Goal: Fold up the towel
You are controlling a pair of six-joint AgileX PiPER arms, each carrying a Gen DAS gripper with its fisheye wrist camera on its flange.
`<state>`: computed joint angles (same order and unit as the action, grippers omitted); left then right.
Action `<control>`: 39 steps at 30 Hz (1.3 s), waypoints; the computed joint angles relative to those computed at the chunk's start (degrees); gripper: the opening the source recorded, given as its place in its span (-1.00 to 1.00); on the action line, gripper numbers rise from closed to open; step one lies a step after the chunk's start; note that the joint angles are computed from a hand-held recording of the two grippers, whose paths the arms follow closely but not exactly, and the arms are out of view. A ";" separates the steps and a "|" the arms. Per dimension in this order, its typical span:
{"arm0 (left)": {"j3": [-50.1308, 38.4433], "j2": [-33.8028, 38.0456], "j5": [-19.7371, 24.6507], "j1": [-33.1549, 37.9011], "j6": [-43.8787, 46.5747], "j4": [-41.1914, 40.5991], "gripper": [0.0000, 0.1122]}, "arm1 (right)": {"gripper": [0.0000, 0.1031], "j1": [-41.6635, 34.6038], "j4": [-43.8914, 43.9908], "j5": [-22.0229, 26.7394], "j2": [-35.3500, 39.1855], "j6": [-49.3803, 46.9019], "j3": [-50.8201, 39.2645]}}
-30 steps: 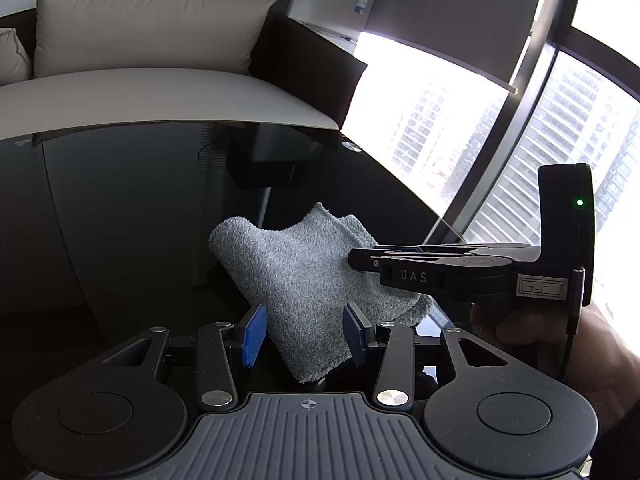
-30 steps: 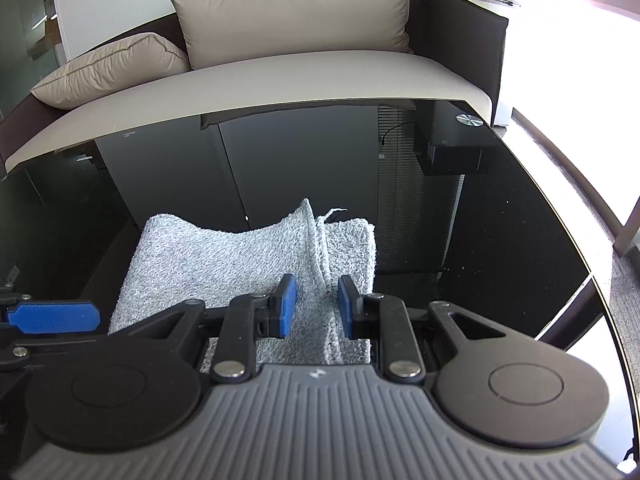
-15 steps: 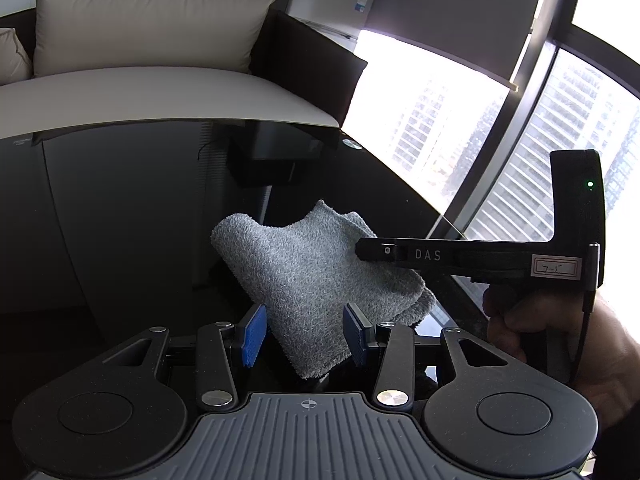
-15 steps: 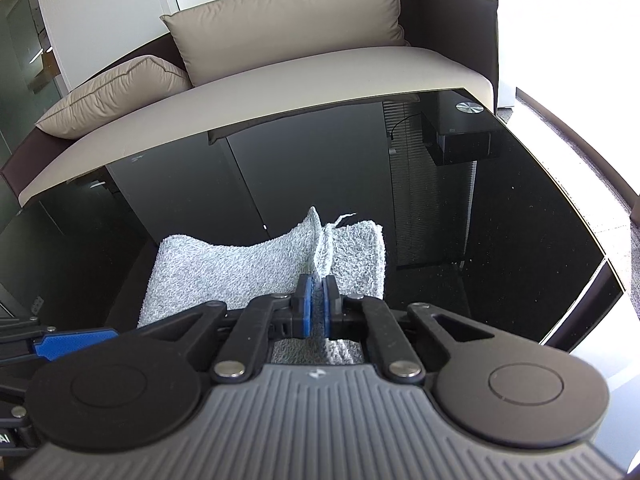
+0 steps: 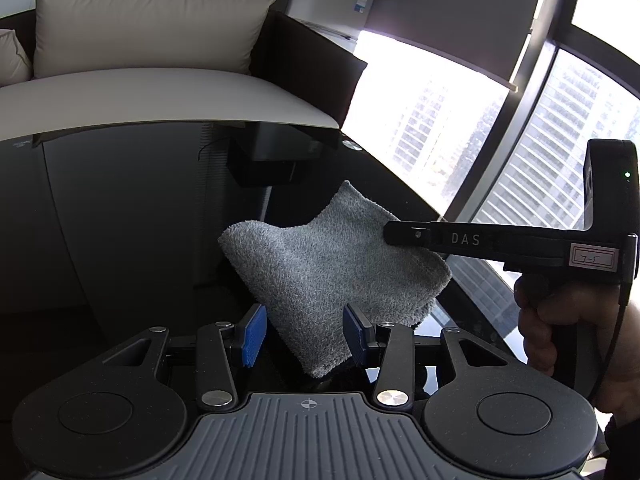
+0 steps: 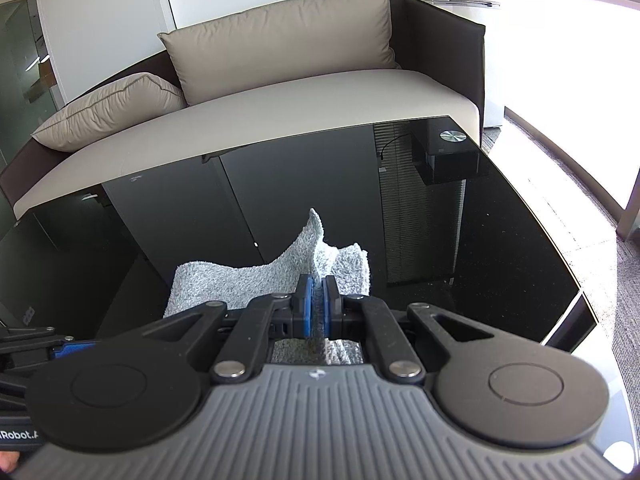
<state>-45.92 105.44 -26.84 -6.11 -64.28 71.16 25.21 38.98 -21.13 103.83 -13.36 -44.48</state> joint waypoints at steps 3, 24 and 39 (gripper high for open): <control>0.15 -0.19 -0.12 0.07 0.02 0.16 -0.30 | -0.90 -0.20 4.01 1.54 0.57 -3.90 -0.62; 0.36 -0.44 -0.35 1.00 -1.19 2.68 -0.30 | -0.51 -0.39 7.33 -0.56 2.90 -5.85 -0.90; 0.23 -0.53 0.44 0.68 -1.23 2.30 -0.26 | -0.36 1.54 17.34 -4.03 9.28 -19.35 -6.56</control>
